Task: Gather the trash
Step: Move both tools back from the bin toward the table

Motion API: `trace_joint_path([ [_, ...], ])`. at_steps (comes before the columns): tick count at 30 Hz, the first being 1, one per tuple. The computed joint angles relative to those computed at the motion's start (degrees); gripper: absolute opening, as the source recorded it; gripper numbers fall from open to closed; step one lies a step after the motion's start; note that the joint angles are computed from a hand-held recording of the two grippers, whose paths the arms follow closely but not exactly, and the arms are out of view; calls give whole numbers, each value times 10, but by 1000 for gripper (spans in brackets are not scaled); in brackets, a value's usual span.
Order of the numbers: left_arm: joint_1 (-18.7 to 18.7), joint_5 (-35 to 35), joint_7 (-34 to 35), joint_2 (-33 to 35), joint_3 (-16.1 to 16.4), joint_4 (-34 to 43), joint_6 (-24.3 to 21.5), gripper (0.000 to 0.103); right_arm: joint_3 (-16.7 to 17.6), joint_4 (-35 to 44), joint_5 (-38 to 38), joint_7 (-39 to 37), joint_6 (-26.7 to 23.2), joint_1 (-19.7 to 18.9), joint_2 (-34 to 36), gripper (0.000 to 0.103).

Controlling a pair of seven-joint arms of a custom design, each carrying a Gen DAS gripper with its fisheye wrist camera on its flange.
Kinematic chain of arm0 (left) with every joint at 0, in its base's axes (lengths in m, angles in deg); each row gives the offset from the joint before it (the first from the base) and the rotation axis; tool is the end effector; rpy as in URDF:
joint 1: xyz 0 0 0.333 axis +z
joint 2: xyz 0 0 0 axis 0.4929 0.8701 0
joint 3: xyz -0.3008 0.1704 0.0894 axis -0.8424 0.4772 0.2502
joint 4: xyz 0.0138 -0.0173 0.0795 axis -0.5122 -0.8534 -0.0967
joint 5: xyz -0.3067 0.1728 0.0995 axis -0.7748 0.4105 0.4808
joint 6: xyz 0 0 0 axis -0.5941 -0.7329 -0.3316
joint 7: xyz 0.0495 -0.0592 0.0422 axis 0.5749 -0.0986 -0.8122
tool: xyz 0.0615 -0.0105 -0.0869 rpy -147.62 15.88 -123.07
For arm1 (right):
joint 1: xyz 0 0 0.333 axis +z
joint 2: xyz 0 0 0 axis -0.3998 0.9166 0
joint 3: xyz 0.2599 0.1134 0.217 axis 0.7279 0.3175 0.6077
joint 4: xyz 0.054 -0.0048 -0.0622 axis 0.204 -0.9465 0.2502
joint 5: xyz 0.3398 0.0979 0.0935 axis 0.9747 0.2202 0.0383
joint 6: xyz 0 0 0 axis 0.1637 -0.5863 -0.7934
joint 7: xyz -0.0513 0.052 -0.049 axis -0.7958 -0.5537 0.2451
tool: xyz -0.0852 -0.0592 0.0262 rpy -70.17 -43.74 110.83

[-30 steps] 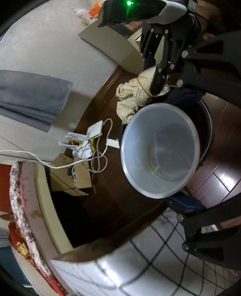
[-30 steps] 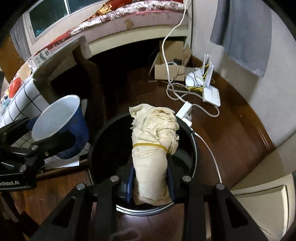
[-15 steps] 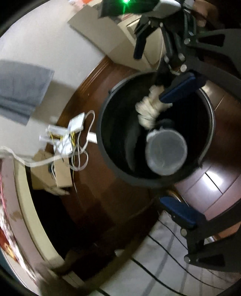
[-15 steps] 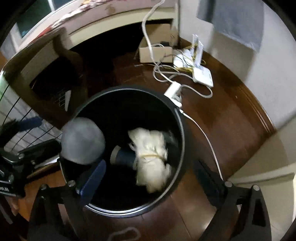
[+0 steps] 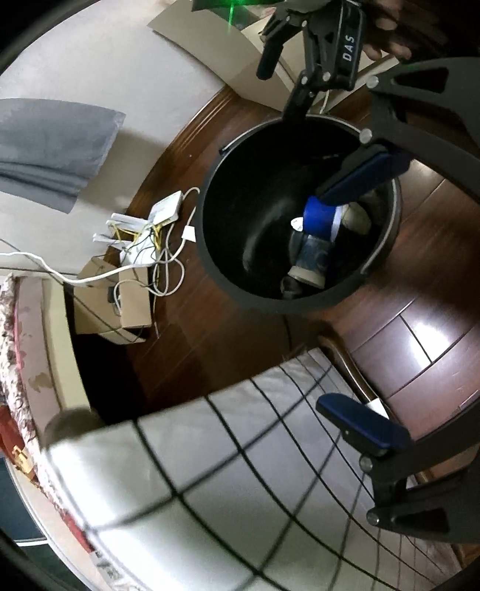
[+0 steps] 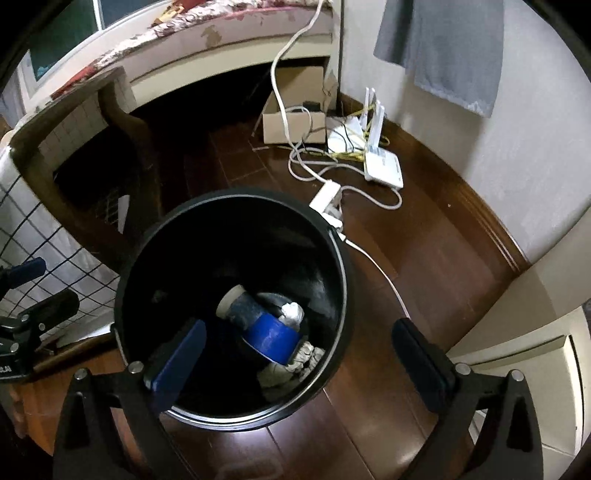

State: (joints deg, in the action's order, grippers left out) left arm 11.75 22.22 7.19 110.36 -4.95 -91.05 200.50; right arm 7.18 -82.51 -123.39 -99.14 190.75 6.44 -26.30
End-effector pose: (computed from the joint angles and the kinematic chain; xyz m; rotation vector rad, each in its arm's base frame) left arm 0.6163 -0.3189 0.3187 -1.3719 2.4432 -0.7296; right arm 0.5498 0.2428 0.2828 -1.6289 2.2081 -0.6197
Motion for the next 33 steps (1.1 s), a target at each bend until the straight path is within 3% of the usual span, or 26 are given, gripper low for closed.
trace_joint_path([
  [11, 31, -9, 2, -54, -8, -73, 53, 102, 25, 24, -62, 35, -79, 29, -15, 102],
  [23, 112, -34, 13, -134, -43, -181, 143, 102, 79, 73, -151, 125, -142, 47, -32, 102],
  [29, 131, -40, -7, -170, -21, -216, 179, 102, 93, 141, -167, 119, -137, 54, -9, 102],
  [30, 124, -41, -9, -177, -6, -221, 186, 102, 94, 158, -165, 108, -134, 56, -1, 102],
  [33, 58, -63, 0, -199, 91, -236, 205, 102, 104, 208, -103, 26, -134, 55, 23, 102],
])
